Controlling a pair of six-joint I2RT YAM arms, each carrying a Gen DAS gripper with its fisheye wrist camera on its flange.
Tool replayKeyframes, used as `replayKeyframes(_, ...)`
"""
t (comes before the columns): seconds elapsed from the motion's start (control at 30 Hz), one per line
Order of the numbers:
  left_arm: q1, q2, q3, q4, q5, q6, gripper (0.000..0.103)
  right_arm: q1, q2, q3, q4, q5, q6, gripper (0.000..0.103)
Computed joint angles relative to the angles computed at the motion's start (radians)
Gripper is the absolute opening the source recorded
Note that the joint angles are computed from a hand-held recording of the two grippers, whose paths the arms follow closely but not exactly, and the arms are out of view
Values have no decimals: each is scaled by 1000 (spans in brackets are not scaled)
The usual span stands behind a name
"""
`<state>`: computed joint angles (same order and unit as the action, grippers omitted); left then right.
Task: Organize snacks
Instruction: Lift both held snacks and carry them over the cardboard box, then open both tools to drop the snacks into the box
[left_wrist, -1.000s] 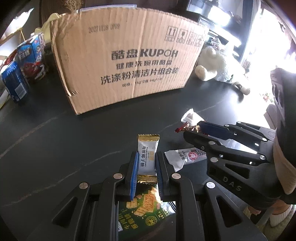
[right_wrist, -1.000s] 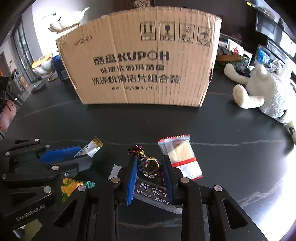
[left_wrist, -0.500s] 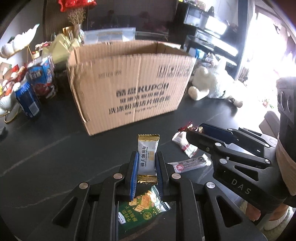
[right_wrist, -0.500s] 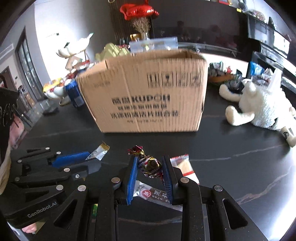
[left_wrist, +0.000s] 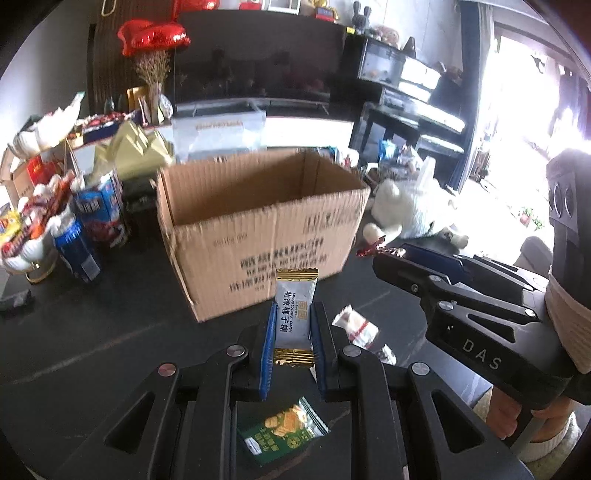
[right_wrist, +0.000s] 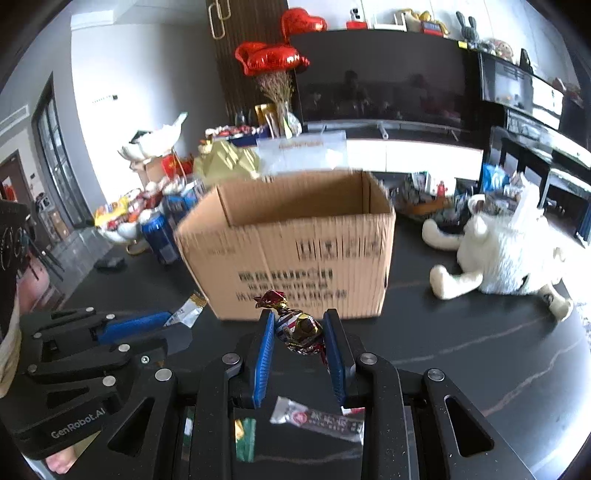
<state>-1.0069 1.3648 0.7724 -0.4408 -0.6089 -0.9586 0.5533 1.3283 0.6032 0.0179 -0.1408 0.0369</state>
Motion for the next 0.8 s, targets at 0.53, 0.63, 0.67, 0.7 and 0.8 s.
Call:
replayKeyframes(0.53, 107, -111, 106, -118, -21, 169, 19, 43, 39, 214, -95, 23, 34, 28)
replayKeyframes(0.63, 142, -112, 130, -121, -16, 214, 19, 51, 65, 262, -108, 35, 27, 28)
replayKeyframes(0.67, 154, -113, 134, -120, -11, 224, 19, 53, 76, 280, -114, 39, 22, 28)
replayKeyframes(0.7, 176, -110, 142, -115, 1, 246, 19, 55, 88, 299, -121, 43, 19, 28)
replayKeyframes(0.8, 230, -101, 155, -100, 25, 291, 19, 54, 132, 358, -139, 44, 12, 28)
